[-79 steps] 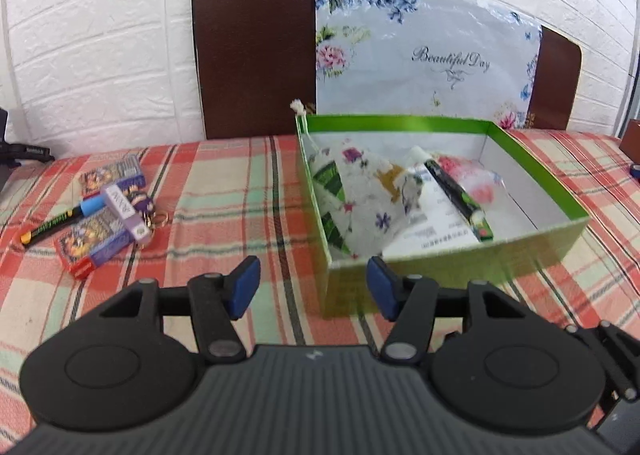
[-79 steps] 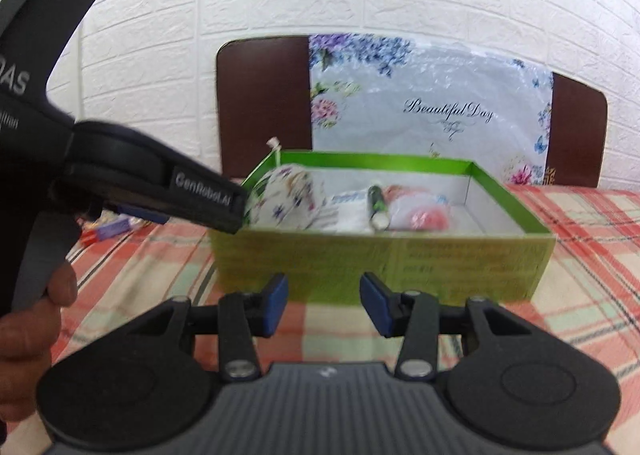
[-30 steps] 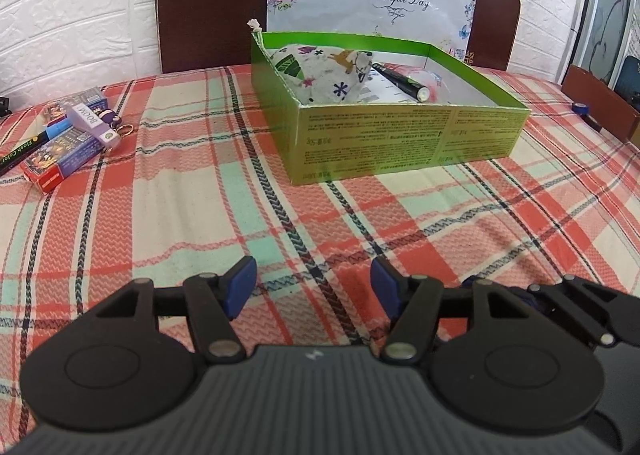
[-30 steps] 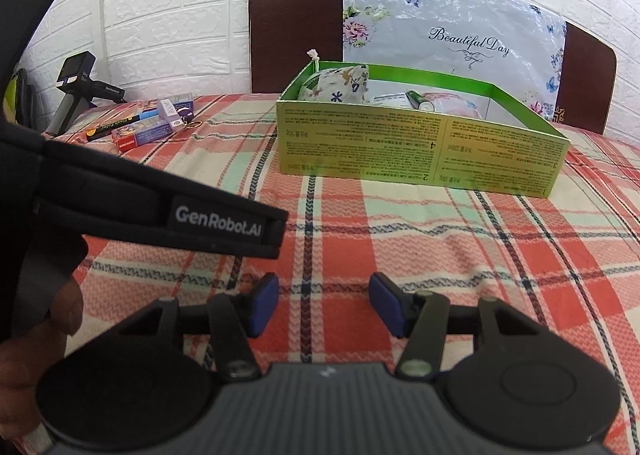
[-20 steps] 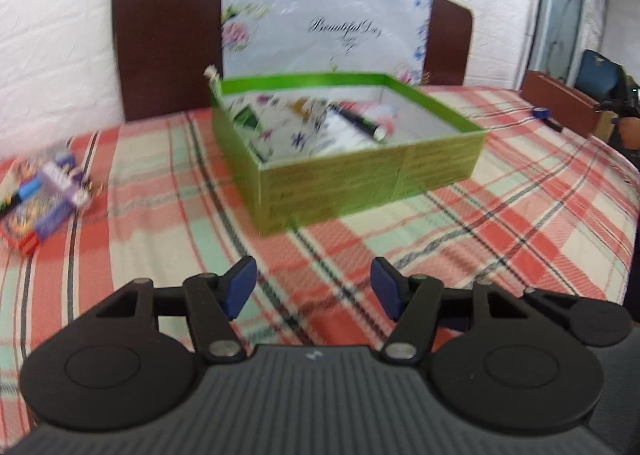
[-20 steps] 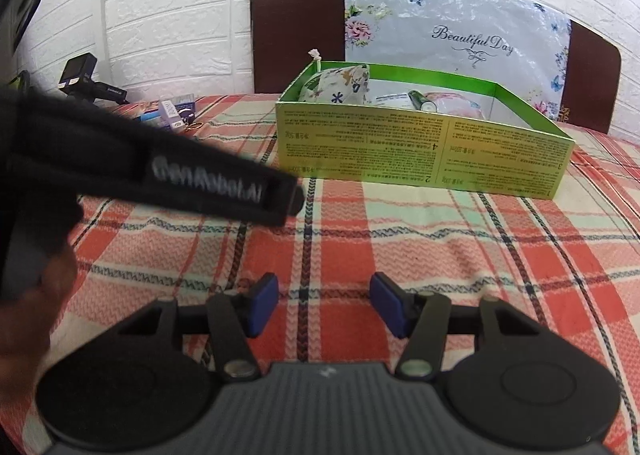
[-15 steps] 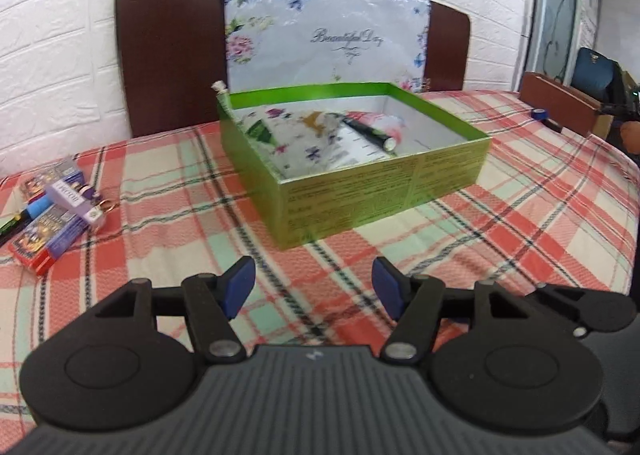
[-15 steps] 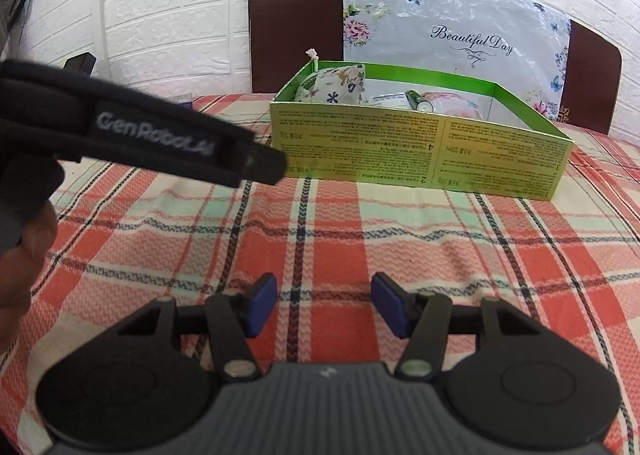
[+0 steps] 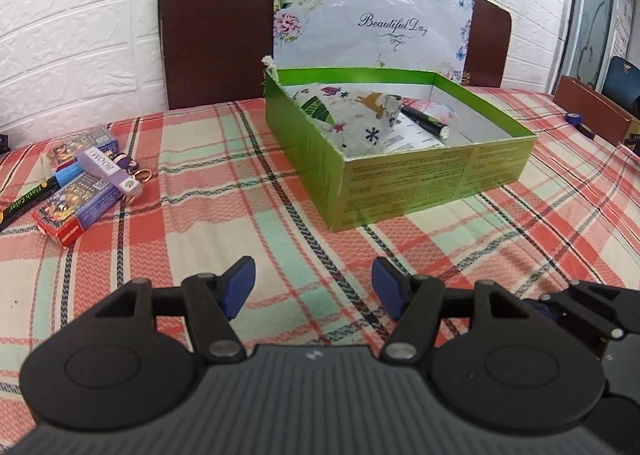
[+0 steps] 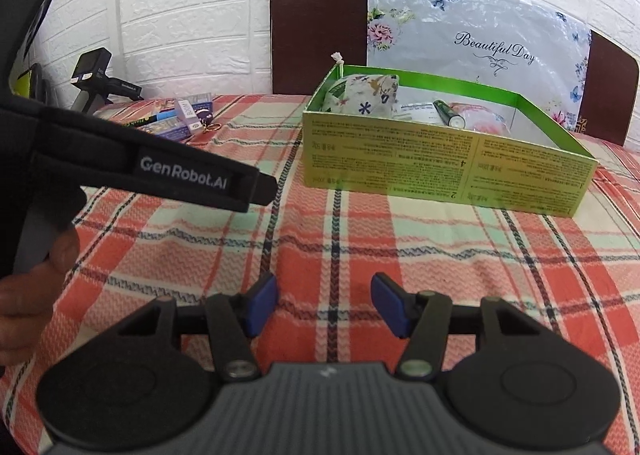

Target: Organize objects

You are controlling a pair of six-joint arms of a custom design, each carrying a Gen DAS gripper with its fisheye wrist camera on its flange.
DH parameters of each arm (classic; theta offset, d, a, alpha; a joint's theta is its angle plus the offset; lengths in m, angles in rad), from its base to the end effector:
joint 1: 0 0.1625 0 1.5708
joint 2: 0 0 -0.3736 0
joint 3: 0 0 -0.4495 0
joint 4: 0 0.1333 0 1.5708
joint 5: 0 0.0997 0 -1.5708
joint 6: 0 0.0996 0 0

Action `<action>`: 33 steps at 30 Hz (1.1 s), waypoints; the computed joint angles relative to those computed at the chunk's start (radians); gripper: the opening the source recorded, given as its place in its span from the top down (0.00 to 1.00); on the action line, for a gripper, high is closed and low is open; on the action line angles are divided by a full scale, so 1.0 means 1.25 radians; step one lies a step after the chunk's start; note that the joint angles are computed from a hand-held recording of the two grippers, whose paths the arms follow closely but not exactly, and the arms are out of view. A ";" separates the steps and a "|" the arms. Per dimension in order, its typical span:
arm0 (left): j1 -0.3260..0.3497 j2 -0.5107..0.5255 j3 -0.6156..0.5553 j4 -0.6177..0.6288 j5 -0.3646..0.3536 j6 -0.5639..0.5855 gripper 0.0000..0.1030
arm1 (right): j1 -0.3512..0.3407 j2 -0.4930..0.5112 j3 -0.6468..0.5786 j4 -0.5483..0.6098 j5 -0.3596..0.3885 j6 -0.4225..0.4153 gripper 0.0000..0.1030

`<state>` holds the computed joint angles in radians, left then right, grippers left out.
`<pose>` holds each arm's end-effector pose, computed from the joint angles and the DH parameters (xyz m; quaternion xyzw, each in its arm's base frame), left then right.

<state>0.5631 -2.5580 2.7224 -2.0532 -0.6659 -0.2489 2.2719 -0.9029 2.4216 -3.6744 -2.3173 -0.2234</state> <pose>-0.0947 -0.3101 0.2675 0.2646 0.8505 -0.3689 0.2655 0.2942 -0.2467 0.0010 0.3035 -0.8449 0.3434 0.2757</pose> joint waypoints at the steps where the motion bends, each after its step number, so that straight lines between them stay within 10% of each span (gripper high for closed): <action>1: 0.003 0.015 -0.004 0.003 0.008 -0.019 0.36 | 0.007 0.006 0.000 -0.024 -0.021 0.006 0.48; 7: -0.050 0.055 -0.004 0.101 0.065 -0.214 0.36 | 0.013 -0.021 0.026 -0.021 -0.124 0.173 0.47; 17: 0.039 -0.023 -0.037 0.156 0.178 -0.199 0.36 | 0.013 0.073 -0.096 0.002 0.072 -0.034 0.48; 25: 0.243 0.044 -0.116 -0.073 0.317 -0.084 0.36 | -0.013 0.305 -0.461 0.123 0.218 -0.220 0.48; 31: 0.355 0.106 -0.191 -0.271 0.158 0.016 0.36 | -0.071 0.410 -0.682 0.327 0.295 -0.105 0.20; 33: 0.388 0.149 -0.211 -0.347 0.058 0.057 0.36 | -0.089 0.411 -0.690 0.364 0.330 -0.080 0.26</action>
<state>1.0477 -2.3716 2.4585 -2.4867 -0.5928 -0.1783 2.1611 -0.3891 1.5597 -3.2188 -1.9045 -0.3231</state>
